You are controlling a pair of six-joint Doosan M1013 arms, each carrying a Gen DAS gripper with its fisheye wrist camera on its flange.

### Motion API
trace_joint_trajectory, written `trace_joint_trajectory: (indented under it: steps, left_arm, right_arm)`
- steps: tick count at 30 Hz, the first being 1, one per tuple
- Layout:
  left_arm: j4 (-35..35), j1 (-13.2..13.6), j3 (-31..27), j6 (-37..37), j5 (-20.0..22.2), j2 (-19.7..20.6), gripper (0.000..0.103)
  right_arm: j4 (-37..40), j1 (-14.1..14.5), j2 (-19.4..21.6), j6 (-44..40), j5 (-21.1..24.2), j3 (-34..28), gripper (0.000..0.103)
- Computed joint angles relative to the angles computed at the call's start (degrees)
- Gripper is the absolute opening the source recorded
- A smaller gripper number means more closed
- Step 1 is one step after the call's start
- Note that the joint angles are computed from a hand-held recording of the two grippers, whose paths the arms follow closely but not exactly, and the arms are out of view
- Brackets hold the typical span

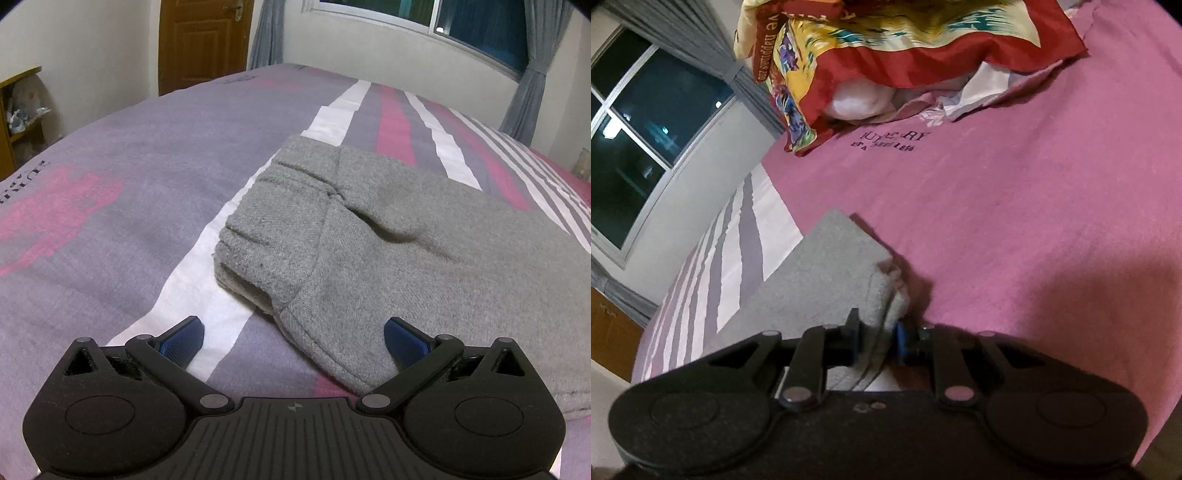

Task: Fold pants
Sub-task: 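Close the right gripper on the grey pants cuff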

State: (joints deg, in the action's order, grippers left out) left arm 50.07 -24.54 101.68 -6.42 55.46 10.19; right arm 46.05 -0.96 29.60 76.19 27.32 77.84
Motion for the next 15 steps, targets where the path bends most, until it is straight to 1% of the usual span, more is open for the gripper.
trace_joint_trajectory:
  steps: [6,9,12,15]
  left_arm:
    - [2.33,-0.55,1.0,-1.84,-0.39,-0.27,0.103]
    - [3.77,-0.8,1.87,-2.47,-1.17,-0.66,0.103]
    - [5.13,-0.98,2.68,-3.24,-1.9,-1.04,0.103]
    - [6.53,-1.03,3.4,-3.99,-2.73,-1.33,0.103]
  right_arm:
    - [-15.2,1.53,0.92,12.16,1.88,-3.64,0.018]
    - [-20.93,2.35,1.01,16.49,2.98,-4.88,0.018]
    - [-23.86,3.28,1.02,17.29,3.69,-6.32,0.018]
    - [-24.9,4.38,0.86,16.4,3.74,-7.71,0.018]
